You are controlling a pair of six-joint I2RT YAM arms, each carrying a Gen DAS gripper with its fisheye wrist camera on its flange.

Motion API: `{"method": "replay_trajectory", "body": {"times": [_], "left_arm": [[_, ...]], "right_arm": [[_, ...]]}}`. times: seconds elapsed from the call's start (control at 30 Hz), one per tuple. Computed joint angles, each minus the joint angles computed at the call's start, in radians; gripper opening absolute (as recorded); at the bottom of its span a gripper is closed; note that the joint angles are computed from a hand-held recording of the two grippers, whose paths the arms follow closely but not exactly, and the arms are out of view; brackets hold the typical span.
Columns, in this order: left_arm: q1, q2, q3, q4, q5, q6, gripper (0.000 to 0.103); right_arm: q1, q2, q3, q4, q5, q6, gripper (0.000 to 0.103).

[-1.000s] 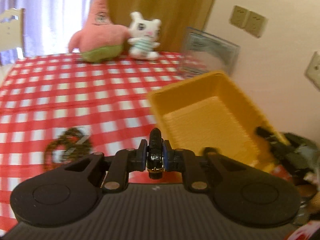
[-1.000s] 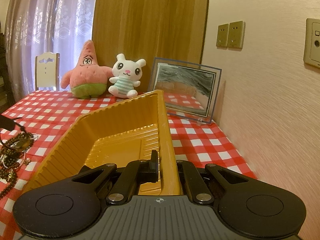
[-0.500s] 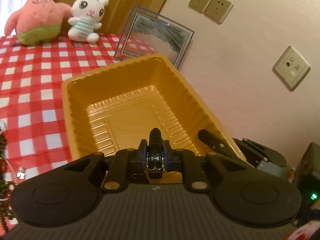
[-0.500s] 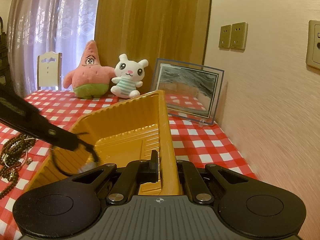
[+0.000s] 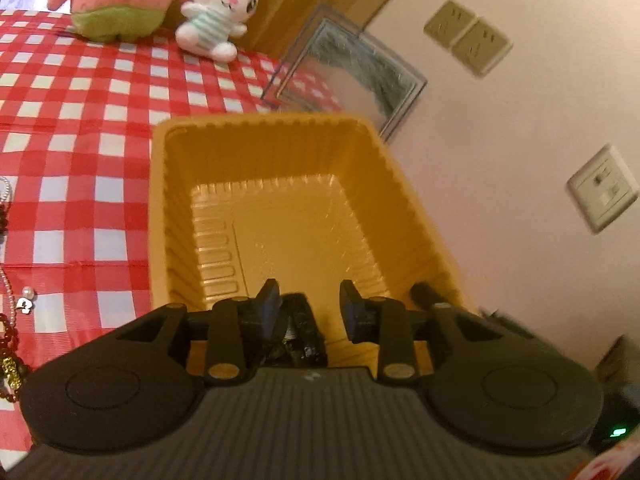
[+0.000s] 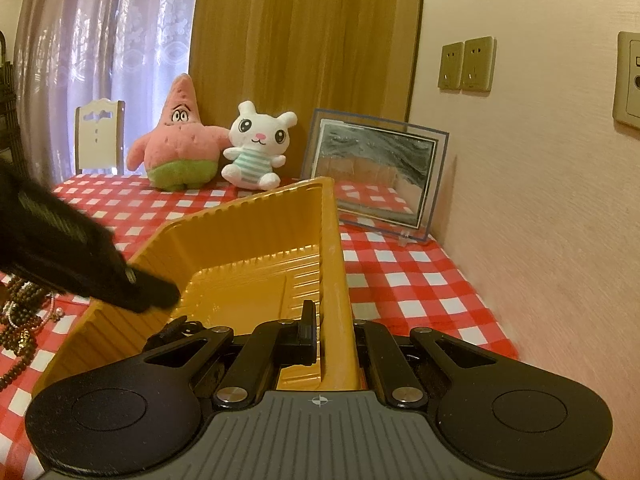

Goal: Organize jewelry

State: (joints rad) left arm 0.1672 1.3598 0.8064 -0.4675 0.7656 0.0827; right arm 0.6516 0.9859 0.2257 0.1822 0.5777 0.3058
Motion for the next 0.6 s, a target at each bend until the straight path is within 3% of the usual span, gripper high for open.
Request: {"method": "replay_trajectory", "body": {"times": [0.17, 0.3, 0.6], "left_arm": [[0.135, -0.063, 0.02, -0.103, 0.034, 0.103, 0.028], [0.269, -0.078, 0.031, -0.156, -0.009, 0.219, 0.028], [0.388, -0.066, -0.047, -0.061, -0.201, 0.433, 0.028]], "right_arm": [[0.003, 0.0, -0.002, 0.003, 0.001, 0.003, 0.004], [-0.001, -0.002, -0.004, 0.012, -0.004, 0.0, 0.004], [-0.01, 0.003, -0.003, 0.019, -0.012, -0.006, 0.004]]}}
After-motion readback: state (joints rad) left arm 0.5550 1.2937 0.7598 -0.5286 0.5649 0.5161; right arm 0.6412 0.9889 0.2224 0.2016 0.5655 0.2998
